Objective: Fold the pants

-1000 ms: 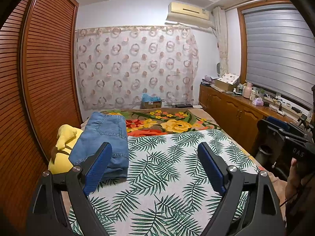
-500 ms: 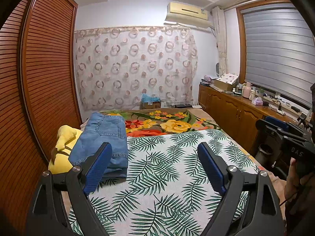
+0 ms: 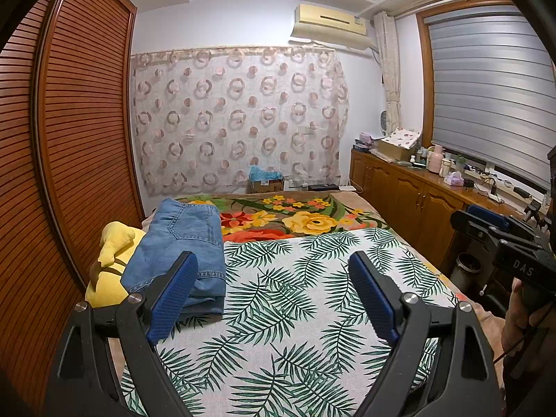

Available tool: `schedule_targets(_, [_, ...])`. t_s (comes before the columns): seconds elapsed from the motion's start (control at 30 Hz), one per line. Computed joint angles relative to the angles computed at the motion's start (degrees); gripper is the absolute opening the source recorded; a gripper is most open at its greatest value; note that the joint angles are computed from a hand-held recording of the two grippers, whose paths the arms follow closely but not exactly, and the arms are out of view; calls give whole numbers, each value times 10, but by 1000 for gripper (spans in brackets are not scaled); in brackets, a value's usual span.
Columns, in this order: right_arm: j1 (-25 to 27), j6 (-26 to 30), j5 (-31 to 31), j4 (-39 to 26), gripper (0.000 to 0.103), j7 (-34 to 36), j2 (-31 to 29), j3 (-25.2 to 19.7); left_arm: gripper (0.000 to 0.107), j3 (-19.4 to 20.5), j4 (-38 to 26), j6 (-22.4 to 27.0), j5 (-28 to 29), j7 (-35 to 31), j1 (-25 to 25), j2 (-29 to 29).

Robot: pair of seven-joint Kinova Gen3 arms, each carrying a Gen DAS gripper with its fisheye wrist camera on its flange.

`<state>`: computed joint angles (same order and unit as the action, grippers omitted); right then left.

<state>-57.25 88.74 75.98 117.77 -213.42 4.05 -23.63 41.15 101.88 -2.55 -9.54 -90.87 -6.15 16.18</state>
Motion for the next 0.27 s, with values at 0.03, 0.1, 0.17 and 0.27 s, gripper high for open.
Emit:
schedule_targets(0.03, [0, 0, 0, 0, 63, 0, 0, 0, 89, 1, 0, -1, -1, 0, -1, 0])
schedule_targets(0.1, [0, 0, 0, 0, 63, 1, -1, 0, 89, -2, 0, 0, -1, 1, 1, 0])
schedule_targets(0.17, [0, 0, 0, 0, 63, 1, 0, 0, 89, 1, 1, -1, -2, 1, -1, 0])
schedule_targets(0.27, [1, -1, 0, 0, 63, 1, -1, 0, 89, 0, 1, -2, -3, 2, 0, 0])
